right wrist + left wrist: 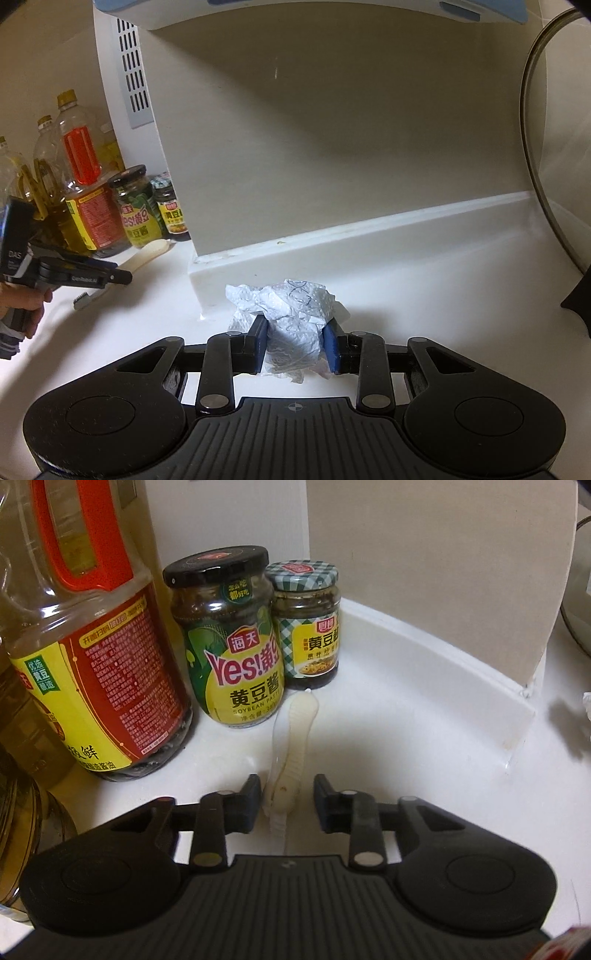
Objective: Collect trash
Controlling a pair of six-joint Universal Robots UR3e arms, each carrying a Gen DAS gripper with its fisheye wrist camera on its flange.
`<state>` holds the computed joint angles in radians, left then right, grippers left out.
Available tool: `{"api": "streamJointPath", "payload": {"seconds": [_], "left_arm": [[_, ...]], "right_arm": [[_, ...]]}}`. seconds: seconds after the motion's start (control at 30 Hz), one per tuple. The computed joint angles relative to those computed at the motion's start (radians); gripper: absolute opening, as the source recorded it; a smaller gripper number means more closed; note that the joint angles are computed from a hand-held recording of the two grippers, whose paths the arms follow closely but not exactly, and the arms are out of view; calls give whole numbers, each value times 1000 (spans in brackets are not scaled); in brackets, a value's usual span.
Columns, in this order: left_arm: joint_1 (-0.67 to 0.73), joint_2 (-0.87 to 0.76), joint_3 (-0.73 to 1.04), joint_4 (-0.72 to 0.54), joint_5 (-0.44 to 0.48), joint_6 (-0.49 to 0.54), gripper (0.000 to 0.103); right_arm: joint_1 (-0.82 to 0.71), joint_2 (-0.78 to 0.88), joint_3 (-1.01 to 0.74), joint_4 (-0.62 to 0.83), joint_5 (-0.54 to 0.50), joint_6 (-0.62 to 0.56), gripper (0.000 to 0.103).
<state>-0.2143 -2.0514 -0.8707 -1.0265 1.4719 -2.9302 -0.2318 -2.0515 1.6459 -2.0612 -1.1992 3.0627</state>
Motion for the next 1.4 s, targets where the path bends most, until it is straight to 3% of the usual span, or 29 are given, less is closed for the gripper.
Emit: {"api": "streamJointPath", "payload": {"seconds": [0.2,0.4,0.63,1.07,1.27,1.4], "left_arm": [[-11,42,-14,-40,4,-14,19],[-40,215,-204,-30,-17,-71,19],[-113,414,-423,-14,27,-107,19],[-170,731,-678,-53,22,-317,18],[-250,838,-706,-115,54,-433,18],[-343,888,-720,-159,125,-517,18]], "right_arm": [[-3,-20,0,20,16,-1,32],[9,-63,13,65,24,7,32],[17,-159,57,146,43,20,32],[59,-296,43,327,65,48,32],[199,-295,5,333,3,127,32],[317,-286,12,303,-57,189,32]]}}
